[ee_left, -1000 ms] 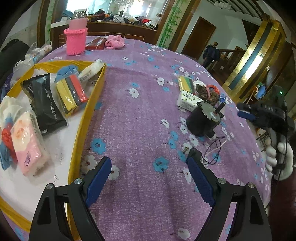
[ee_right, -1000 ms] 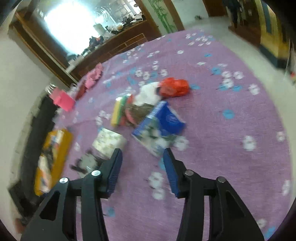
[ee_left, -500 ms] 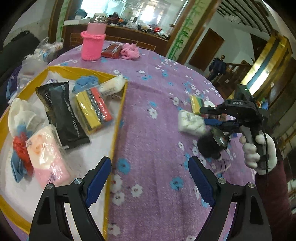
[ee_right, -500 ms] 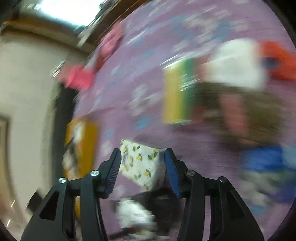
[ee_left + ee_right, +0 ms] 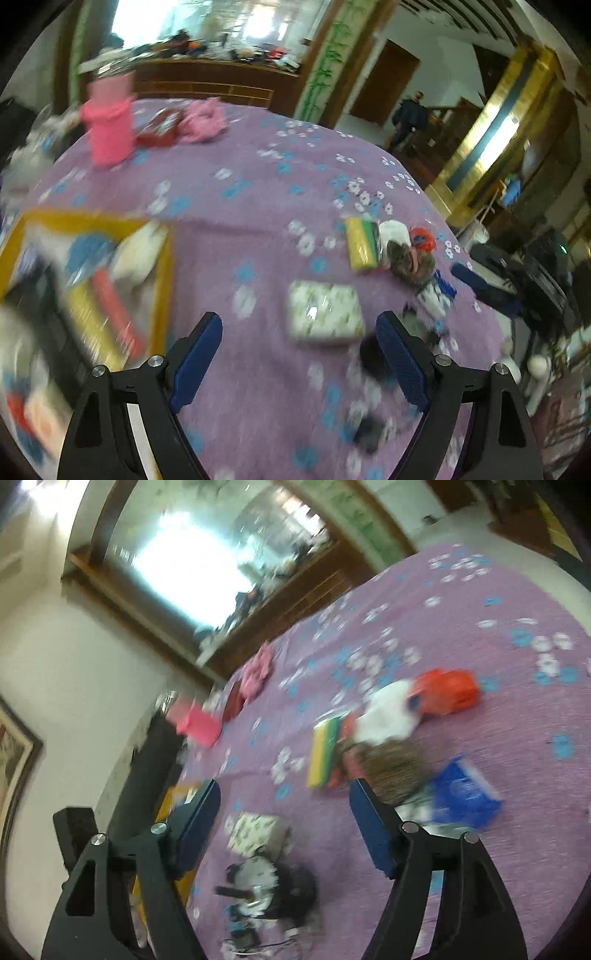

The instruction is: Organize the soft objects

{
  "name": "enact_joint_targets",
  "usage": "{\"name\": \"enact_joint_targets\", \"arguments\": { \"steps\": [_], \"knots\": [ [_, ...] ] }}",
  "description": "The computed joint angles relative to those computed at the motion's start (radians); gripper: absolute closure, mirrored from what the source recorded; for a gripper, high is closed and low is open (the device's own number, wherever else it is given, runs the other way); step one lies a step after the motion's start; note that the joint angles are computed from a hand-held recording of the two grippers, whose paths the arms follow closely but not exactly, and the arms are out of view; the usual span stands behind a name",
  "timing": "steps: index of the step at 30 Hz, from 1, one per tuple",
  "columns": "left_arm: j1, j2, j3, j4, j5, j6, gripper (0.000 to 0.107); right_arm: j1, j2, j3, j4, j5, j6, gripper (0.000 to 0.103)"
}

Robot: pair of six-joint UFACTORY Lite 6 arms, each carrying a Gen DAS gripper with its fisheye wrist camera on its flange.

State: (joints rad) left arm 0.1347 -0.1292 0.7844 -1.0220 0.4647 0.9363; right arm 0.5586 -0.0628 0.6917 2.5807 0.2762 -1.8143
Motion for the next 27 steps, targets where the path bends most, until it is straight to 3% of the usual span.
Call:
{"name": "enact_joint_targets", "arguments": {
  "steps": [2, 4, 8, 12, 15, 20, 22, 27],
  "knots": [
    [-0.053, 0.152, 0.127, -0.040, 0.000, 0.037, 0.021, -0.025, -0.015, -0.035, 0.074, 0.019, -0.054, 0.031],
    [-0.097, 0.313, 0.266, -0.024, -0.015, 0.007, 0.021, -0.077, 0.001, -0.057, -0.008, 0.047, 0.041, 0.031],
    [-0.119, 0.643, 0.574, 0.035, 0.098, -0.103, 0.022, -0.128, 0.040, -0.060, -0.065, 0.075, 0.111, 0.031],
    [-0.099, 0.826, 0.752, 0.081, 0.193, -0.160, 0.023, -0.131, -0.002, -0.075, -0.039, 0.041, 0.075, 0.031],
    [-0.072, 0.816, 0.741, 0.094, 0.279, -0.106, 0.024, -0.142, -0.016, -0.081, -0.054, 0.031, 0.092, 0.031],
    [-0.034, 0.641, 0.536, 0.083, 0.361, 0.072, 0.027, -0.172, -0.022, -0.110, -0.050, 0.060, 0.119, 0.031],
    [-0.024, 0.545, 0.435, 0.064, 0.317, 0.132, 0.027, -0.184, -0.024, -0.120, -0.049, 0.071, 0.128, 0.031],
    [-0.067, 0.379, 0.259, 0.064, 0.054, 0.179, 0.027, -0.183, -0.031, -0.127, 0.028, 0.044, 0.074, 0.031]
  ]
}}
